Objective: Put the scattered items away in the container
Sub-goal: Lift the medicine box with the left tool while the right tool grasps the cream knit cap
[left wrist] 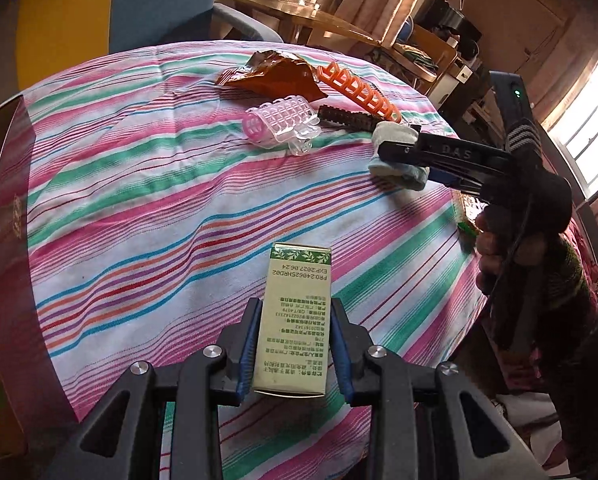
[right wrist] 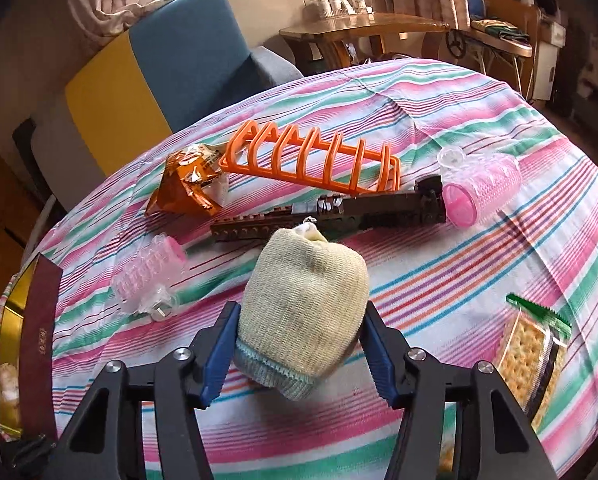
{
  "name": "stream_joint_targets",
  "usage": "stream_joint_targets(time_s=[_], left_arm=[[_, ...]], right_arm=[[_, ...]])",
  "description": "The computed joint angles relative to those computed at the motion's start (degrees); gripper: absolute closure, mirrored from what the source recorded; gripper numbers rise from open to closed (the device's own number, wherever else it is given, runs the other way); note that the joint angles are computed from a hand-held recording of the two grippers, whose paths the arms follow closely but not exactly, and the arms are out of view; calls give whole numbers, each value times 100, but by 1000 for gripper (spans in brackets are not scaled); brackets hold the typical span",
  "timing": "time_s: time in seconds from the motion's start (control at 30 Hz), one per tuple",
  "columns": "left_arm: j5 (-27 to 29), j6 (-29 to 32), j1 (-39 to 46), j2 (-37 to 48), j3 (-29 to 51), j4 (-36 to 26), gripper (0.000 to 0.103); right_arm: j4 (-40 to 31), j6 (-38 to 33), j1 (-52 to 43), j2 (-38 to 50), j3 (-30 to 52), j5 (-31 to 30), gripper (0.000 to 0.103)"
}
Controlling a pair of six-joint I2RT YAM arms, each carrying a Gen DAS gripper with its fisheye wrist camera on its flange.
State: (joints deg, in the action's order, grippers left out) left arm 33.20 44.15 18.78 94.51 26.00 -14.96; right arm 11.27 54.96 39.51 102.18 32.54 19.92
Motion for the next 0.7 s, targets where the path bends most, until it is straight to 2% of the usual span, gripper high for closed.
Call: stream_joint_targets(time_s=[0.23, 0.33, 0.37, 0.47, 0.57, 0.7], left_arm=[[50, 203, 258, -90, -50, -201, 70], [79, 305, 326, -161, -55, -302, 64], [92, 325, 351, -205, -53, -322, 58], [133, 420, 384, -316, -20, -400, 53], [67, 509, 319, -419, -52, -325, 51], [-110, 732, 140, -392, -123, -239, 51]], right_arm=[[114, 397, 1183, -531, -521, -1, 44], [-131, 369, 1660, -562, -451, 96, 43], [-179, 367, 1739, -537, -431, 121, 43], [-237, 379, 1913, -463, -408, 172, 41], [-47, 475, 1900, -434, -526, 174, 39], [145, 776, 1945, -470, -692, 267, 30]])
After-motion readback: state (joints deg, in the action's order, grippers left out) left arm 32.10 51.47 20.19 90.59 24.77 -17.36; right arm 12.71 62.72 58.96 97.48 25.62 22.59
